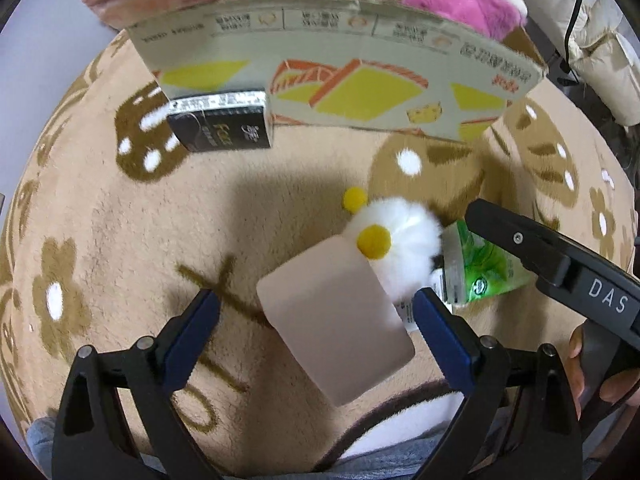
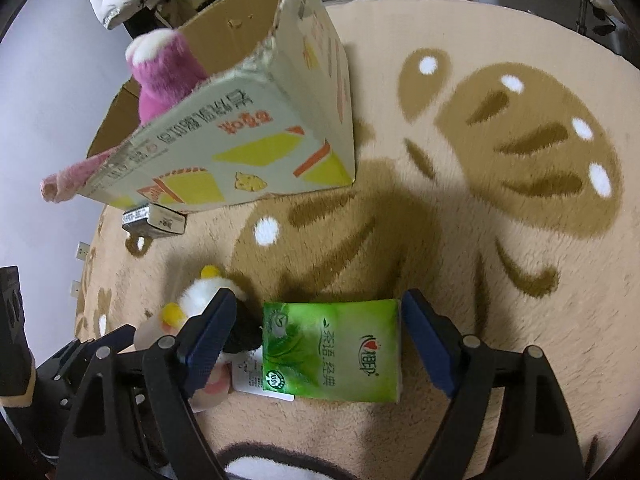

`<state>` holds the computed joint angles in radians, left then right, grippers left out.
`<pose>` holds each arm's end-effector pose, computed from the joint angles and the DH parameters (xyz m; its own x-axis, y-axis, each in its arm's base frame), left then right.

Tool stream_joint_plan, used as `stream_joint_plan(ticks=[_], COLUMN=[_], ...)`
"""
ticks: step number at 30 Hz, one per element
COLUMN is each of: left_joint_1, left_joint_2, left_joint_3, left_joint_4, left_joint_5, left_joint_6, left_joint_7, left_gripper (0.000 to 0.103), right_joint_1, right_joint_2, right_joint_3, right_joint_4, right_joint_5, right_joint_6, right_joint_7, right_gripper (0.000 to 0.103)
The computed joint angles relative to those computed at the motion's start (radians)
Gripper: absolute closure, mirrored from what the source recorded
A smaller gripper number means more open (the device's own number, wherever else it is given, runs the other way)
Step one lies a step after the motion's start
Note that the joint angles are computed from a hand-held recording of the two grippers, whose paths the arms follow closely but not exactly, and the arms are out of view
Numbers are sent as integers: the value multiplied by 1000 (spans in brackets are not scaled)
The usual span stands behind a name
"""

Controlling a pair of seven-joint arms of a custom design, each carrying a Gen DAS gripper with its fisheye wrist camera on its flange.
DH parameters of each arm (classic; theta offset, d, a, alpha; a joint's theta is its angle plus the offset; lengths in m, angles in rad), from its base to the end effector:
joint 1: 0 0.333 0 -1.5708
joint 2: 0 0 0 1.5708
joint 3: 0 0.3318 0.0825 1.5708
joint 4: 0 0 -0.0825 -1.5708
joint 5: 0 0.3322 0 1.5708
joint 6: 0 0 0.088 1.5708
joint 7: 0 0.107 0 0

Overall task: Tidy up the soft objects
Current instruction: 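Lower the left tool onto the pale pink pad while the right tool closes on the green tissue pack, then lift the pink pad with the left tool while the right tool lifts the green tissue pack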

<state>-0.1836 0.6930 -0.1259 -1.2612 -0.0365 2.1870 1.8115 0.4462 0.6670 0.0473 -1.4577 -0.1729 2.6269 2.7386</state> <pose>0.6973 -0.1962 0.4067 -0.4799 -0.8756 0.0554 -0.8552 0.4528 -0.2522 0.6403 0.3389 0.3868 -0.4384 -0.8093 -0.3908 -0.7736 0.5612 -0.2943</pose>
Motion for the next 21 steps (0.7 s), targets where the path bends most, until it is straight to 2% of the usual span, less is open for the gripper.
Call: stream_joint_plan(ticks=[1, 3, 10, 16, 21], left_joint_1=[-2, -4, 8, 4, 14], left_joint_2=[4, 12, 19, 11, 2], left_joint_3=[1, 2, -11, -5, -7], left_joint_4=[5, 18, 36, 28, 21], left_joint_5=[3, 2, -28, -23, -24], left_joint_6=[-8, -29, -69, -73, -77], left_joint_7=[0, -5, 1, -5, 10], left_gripper=[16, 17, 42, 50, 54], right_joint_1=[-5, -10, -12, -8, -2], right_joint_2=[2, 3, 18, 29, 62], right_joint_3=[7, 12, 25, 29, 33], right_joint_4=[1, -1, 24, 50, 112], right_joint_5=[7, 17, 42, 54, 62], right_joint_6=[-1, -3, -28, -64, -135], right_joint_7=[-5, -10, -33, -54, -81], right_gripper=[14, 14, 14, 14, 14])
